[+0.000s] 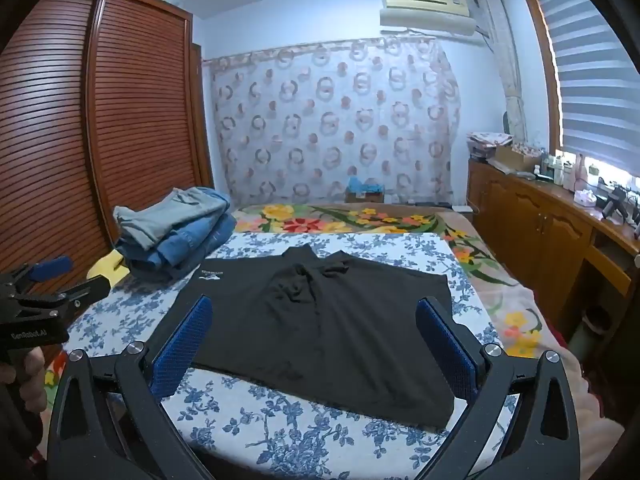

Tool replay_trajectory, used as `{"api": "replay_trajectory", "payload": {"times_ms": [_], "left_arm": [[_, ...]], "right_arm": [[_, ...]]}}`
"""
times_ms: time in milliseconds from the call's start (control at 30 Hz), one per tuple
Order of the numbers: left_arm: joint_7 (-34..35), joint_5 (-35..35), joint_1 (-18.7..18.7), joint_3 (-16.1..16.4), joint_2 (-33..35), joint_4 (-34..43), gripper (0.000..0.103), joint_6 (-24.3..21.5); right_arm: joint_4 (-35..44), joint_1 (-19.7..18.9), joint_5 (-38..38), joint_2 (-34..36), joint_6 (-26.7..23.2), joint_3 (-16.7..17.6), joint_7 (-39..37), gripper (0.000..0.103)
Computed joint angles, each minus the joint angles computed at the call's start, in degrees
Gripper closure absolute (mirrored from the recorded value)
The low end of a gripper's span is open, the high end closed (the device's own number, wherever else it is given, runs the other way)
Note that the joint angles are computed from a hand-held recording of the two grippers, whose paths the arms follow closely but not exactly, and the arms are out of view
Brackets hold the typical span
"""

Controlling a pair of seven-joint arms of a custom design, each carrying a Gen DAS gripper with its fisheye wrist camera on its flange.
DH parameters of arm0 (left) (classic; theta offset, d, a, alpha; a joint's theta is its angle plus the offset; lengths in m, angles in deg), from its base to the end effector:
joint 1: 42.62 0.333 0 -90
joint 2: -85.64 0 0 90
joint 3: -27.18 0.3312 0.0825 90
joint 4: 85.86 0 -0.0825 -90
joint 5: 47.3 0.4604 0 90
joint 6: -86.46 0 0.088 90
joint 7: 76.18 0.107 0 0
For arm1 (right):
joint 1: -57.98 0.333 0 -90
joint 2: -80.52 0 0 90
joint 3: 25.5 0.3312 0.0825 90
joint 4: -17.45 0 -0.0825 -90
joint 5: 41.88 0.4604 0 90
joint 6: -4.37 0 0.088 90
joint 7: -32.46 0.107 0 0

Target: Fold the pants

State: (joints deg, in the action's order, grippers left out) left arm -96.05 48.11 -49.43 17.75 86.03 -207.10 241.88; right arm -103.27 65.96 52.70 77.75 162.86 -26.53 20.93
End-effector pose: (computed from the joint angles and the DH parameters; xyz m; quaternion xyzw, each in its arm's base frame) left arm 0.5972 -0.2107 0.4194 -0.6614 0.5334 -0.3380 0.4047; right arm 0.6272 0.0335 0.4601 -0.7158 0.4388 -0.2541 0.4801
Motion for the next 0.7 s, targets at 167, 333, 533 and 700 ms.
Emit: {"api": "replay_trajectory", "payload": {"times_ms": [167,333,533,700], "left_arm": [[3.19,-2.71,0.05,0.06,0.09,0.01,0.000,0.18],[2.63,-2.44,-0.34,-0.23,0.63,0.30,0.000,-0.34],[3.22,-3.05,-0.44,-0.01,0.47,0.31,0.000,-0.19],[3.24,-3.09,-0.49,-0.01,0.48,0.35,0.000,-0.23]], "right_arm": [[-0.12,0.04,-1.11,-0.11,0.29,0.03,1.03,0.000],[-0.28,0.07,-0.84,-0.27,0.15,-0.03,0.81,0.000],[-0.22,0.09,-0.77,-0.21,0.11,-0.02,0.88,0.000],[-0.29,0.09,-0.78,-0.29,0.01,-0.04,0.95,0.000]]}}
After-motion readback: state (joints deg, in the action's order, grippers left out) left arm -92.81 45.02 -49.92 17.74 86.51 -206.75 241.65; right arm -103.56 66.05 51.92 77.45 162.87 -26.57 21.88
